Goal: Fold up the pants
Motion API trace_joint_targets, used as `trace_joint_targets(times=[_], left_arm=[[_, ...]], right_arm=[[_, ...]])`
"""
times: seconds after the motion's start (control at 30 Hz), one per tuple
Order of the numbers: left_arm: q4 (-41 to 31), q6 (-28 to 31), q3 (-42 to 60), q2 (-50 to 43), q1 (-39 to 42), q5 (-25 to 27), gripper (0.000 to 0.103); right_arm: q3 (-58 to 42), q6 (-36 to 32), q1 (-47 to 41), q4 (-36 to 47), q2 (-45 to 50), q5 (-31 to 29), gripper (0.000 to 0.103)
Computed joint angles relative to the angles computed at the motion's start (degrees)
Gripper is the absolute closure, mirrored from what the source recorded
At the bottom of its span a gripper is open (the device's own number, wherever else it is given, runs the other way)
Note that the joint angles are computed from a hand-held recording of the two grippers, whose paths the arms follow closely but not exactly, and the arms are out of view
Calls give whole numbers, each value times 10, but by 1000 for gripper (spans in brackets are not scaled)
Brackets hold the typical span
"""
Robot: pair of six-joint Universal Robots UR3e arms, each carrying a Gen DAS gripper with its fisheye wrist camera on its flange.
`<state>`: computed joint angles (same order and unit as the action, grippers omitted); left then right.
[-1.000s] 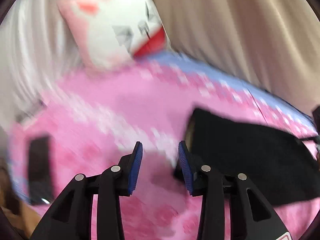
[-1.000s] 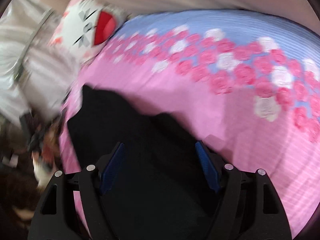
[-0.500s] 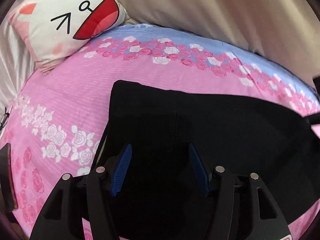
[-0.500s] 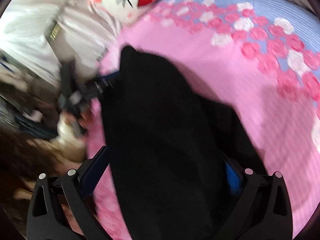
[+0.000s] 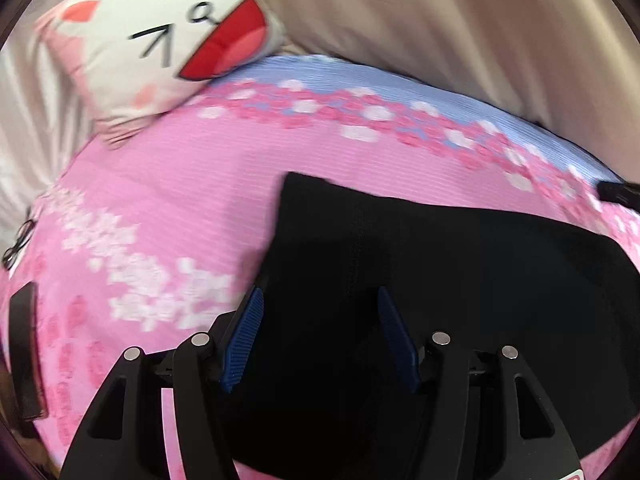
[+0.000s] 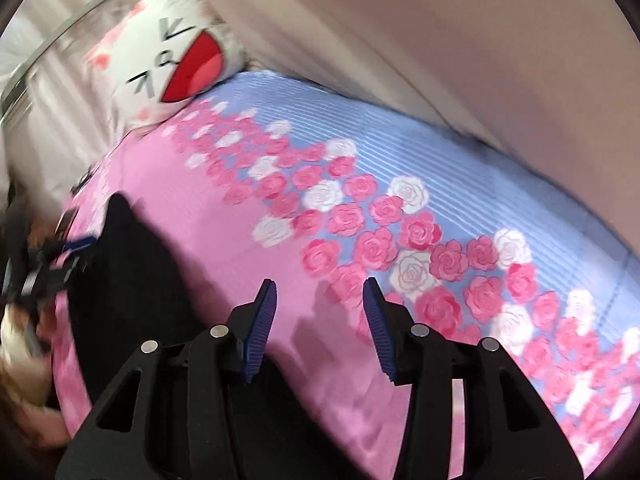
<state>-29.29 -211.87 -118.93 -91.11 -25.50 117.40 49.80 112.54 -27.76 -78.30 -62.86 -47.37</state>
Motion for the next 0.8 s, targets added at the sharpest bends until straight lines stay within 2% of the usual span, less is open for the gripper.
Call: trace_joint_targets(times=[0.03,0.07,0.1,0.13,0.2,0.27,0.37,0.4,0.43,0.47,0.5,0.57,0.6,0.67,0.73,0.77,0.8], left_arm=[[-1,2,-15,11,16,-14,42],[13,6,-37,23,34,-35,34],[33,6,-59,36,48,-51,29],[49,7,-79,50,64,-70,27],[70,14,-102,64,83,-96,26],[71,16,-101,63,82,-94,26],[55,13,-75,45,59,-65,26],[53,14,-72,42,55,-57,26],[51,15,-64,31,45,-40,26],[56,18,-63,25,42,-34,25],[61,19,-64,20,42,-31,24],[58,22,-65,27,43,-32,24],[52,23,-66,35,44,-33,24],[53,21,-71,49,44,-28,25],[54,22,-68,49,45,-26,25],[53,21,-62,44,46,-26,25],[46,19,-55,40,45,-25,25]], right_arm=[[-17,-16,-2,41,4,-12,29],[-9,-9,1,35,0,-22,25],[21,-5,14,8,-15,-49,27],[65,-2,24,-33,-34,-71,35],[131,17,57,-94,-60,-112,80],[197,47,85,-204,-89,-146,88],[151,128,59,-221,-44,-75,90],[159,162,58,-278,-41,-86,97],[173,189,62,-340,-37,-109,97],[171,215,61,-354,-26,-115,97],[172,227,48,-336,-30,-94,97],[226,204,18,-313,-86,-42,95],[263,161,5,-282,-131,-18,94],[313,80,3,-206,-192,-7,94],[364,85,37,-268,-203,-47,97],[384,128,63,-353,-175,-88,99],[383,170,70,-390,-155,-82,100]])
